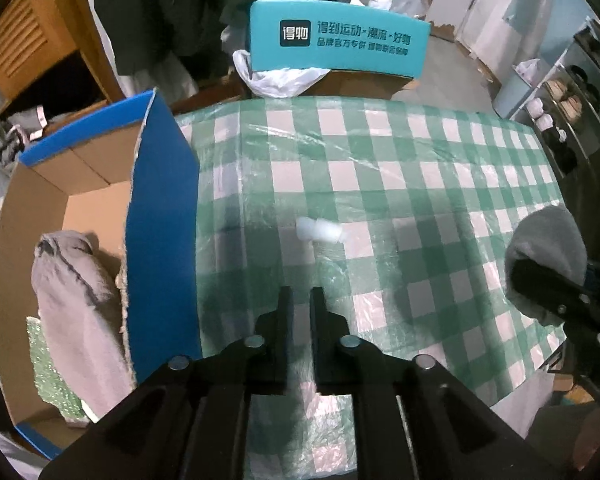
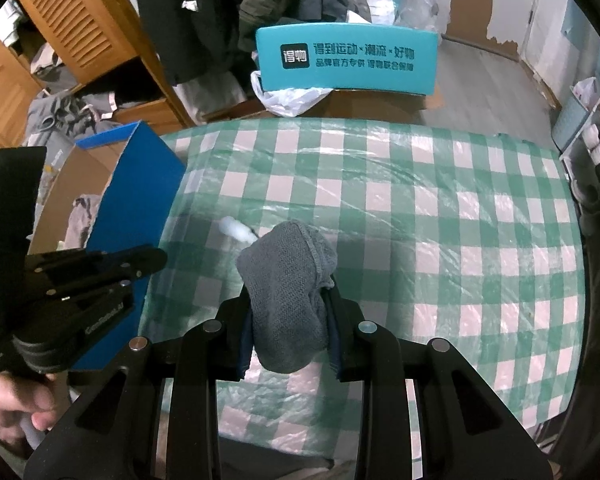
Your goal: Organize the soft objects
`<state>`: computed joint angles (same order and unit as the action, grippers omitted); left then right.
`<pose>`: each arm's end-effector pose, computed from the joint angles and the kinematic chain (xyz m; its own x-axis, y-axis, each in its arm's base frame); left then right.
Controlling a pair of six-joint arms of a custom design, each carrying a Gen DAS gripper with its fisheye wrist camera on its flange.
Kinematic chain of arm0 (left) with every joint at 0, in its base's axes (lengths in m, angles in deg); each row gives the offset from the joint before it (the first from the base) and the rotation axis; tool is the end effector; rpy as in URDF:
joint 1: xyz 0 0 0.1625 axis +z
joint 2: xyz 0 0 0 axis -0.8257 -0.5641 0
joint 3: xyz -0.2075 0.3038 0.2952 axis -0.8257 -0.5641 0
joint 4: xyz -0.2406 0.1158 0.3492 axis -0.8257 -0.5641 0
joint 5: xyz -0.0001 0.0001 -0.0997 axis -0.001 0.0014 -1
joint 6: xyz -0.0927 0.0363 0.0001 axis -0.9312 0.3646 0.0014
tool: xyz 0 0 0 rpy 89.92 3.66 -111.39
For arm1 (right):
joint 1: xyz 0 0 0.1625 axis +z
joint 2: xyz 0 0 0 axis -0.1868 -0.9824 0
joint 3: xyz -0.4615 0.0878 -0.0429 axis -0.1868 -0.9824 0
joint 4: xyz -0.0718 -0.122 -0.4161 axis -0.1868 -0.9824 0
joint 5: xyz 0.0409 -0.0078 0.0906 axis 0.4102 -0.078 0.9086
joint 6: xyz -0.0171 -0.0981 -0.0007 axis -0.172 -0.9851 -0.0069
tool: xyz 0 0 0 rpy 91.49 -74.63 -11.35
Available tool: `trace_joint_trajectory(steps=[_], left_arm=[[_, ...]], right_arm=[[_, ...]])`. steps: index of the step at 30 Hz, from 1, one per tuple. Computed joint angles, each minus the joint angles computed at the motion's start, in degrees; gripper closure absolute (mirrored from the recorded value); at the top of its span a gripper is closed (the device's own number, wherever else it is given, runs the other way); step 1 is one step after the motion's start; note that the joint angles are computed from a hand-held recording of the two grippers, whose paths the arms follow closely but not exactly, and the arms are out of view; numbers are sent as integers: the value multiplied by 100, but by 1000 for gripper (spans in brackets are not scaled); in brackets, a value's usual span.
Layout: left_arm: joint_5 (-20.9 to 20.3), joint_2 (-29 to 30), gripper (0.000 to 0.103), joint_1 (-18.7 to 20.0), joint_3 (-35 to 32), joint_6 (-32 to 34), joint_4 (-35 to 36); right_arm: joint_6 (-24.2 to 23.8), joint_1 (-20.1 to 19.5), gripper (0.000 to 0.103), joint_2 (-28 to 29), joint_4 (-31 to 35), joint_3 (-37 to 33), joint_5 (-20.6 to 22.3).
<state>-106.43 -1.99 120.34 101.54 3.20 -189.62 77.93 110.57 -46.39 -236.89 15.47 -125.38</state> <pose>-0.1490 -0.7740 0.1074 -0.7034 0.3228 -0.6333 0.4227 0.9062 -0.0075 0.2007 -0.7096 0.1029 -0.8411 0.0288 0.5402 -0.1979 0.9129 -0.3569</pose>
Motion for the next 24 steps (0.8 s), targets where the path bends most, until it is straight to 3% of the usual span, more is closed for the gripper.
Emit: trace_joint_trajectory(steps=[3,6,12,24], left_arm=[[-62,61,65,12,-48,-61,-1],[-70,151,49,8,-140,-82,4],[71,500,32,-32,-511,73,110],[67,1063,30,109,-1317,-442,576]], right_arm=[[34,-38,75,-24,-10,18,28],[64,-88,75,-42,-14,34,53],[133,-195,75,-94,-17,74,129],[187,-357,75,-158,-13,114,265]])
